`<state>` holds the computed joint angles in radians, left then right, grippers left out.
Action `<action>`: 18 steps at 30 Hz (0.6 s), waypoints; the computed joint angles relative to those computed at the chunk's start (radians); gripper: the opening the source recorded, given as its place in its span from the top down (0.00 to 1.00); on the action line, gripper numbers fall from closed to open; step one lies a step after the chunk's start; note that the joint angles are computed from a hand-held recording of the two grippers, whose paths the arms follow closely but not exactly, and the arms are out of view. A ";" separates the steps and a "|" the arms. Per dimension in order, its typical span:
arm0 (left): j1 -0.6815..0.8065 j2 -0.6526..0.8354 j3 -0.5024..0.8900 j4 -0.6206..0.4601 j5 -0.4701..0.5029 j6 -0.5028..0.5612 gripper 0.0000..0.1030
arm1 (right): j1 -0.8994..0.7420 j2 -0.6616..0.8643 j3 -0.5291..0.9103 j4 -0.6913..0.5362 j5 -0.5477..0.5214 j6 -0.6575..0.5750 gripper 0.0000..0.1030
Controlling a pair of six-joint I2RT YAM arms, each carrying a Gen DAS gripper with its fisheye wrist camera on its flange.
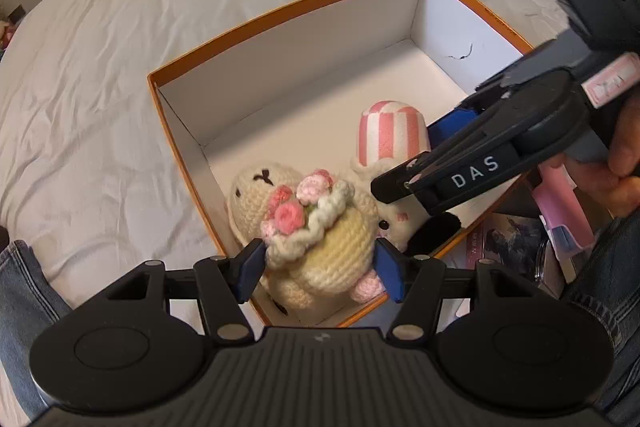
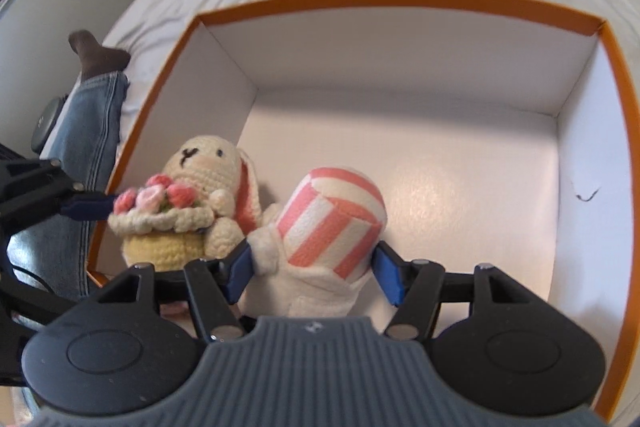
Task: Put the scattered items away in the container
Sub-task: 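Lift both held plush toys and carry them over the orange box, then lower both plush toys into the orange box and open both grippers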
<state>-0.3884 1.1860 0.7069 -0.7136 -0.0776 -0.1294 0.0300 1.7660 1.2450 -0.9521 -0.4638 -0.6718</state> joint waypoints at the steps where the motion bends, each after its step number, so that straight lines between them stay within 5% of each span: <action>1: 0.007 -0.006 0.001 -0.002 0.008 0.005 0.33 | 0.003 0.008 0.012 -0.013 0.008 -0.009 0.35; 11: 0.003 -0.086 0.000 -0.024 0.030 0.031 0.35 | 0.028 0.097 0.145 -0.116 0.063 -0.050 0.29; 15: -0.001 -0.067 -0.010 -0.015 0.019 0.023 0.58 | 0.030 0.076 0.109 -0.084 0.052 -0.043 0.28; 18: 0.002 -0.065 -0.029 0.002 0.019 0.022 0.61 | 0.017 0.068 0.114 -0.092 0.058 -0.054 0.29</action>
